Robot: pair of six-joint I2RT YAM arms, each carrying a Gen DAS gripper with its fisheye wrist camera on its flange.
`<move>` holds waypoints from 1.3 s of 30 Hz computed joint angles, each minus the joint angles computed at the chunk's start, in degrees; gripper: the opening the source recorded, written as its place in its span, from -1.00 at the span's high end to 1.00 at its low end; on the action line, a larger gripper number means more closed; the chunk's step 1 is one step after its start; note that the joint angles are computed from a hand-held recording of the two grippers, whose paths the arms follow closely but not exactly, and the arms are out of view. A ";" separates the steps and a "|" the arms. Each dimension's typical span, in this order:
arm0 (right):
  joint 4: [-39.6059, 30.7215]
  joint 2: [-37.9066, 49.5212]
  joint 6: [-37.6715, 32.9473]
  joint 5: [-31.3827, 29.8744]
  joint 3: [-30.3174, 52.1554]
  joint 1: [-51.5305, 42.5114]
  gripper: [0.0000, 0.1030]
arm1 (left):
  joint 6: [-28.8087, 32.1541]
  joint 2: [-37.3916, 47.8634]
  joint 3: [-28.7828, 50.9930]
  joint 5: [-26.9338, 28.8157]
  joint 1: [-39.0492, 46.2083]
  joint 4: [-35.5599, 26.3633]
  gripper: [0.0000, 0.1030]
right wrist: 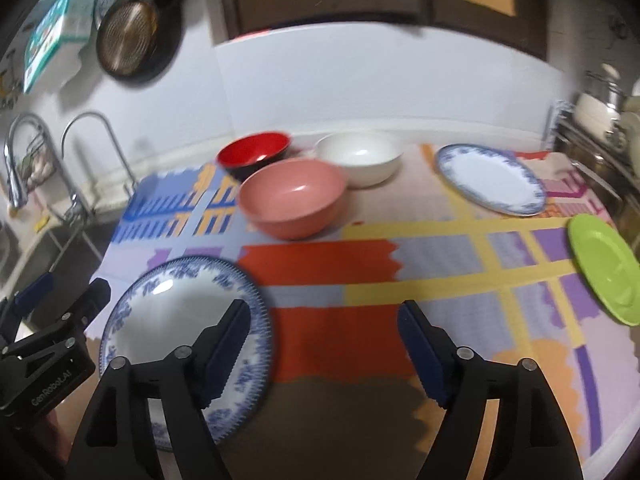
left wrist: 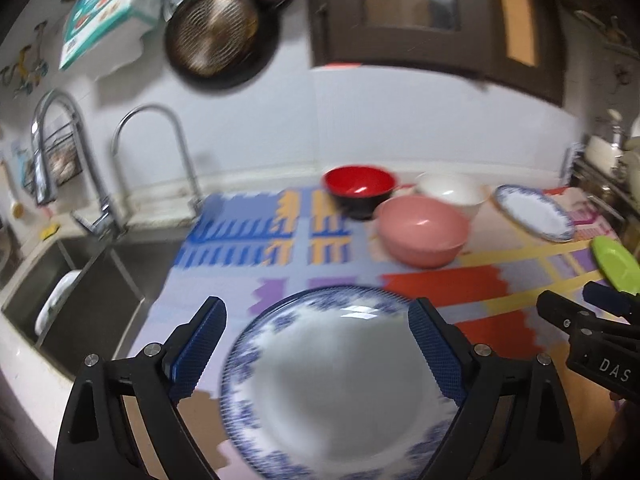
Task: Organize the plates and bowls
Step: 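Lower the plate onto the mat and open both grippers, then move both grippers to the rim of the lime-green plate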
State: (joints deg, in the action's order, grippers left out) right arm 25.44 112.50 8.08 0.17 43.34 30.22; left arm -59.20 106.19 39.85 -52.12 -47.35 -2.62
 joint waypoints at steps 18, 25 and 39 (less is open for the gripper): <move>5.58 -14.36 -6.18 -3.75 -11.58 -22.42 -0.50 | 21.15 12.17 25.04 5.44 -4.19 6.28 -0.96; 7.13 -14.88 -8.27 -5.14 -11.15 -31.62 -0.50 | 26.39 19.09 37.20 6.25 -5.42 7.44 -0.96; 9.65 -7.50 -9.47 -7.93 -2.82 -45.70 -0.50 | 35.61 40.46 75.64 12.60 -4.09 -2.73 -0.95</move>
State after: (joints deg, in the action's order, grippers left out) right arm 35.09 104.99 -1.39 -7.76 40.52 -15.48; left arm -23.59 146.65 115.48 -39.53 -51.44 -5.35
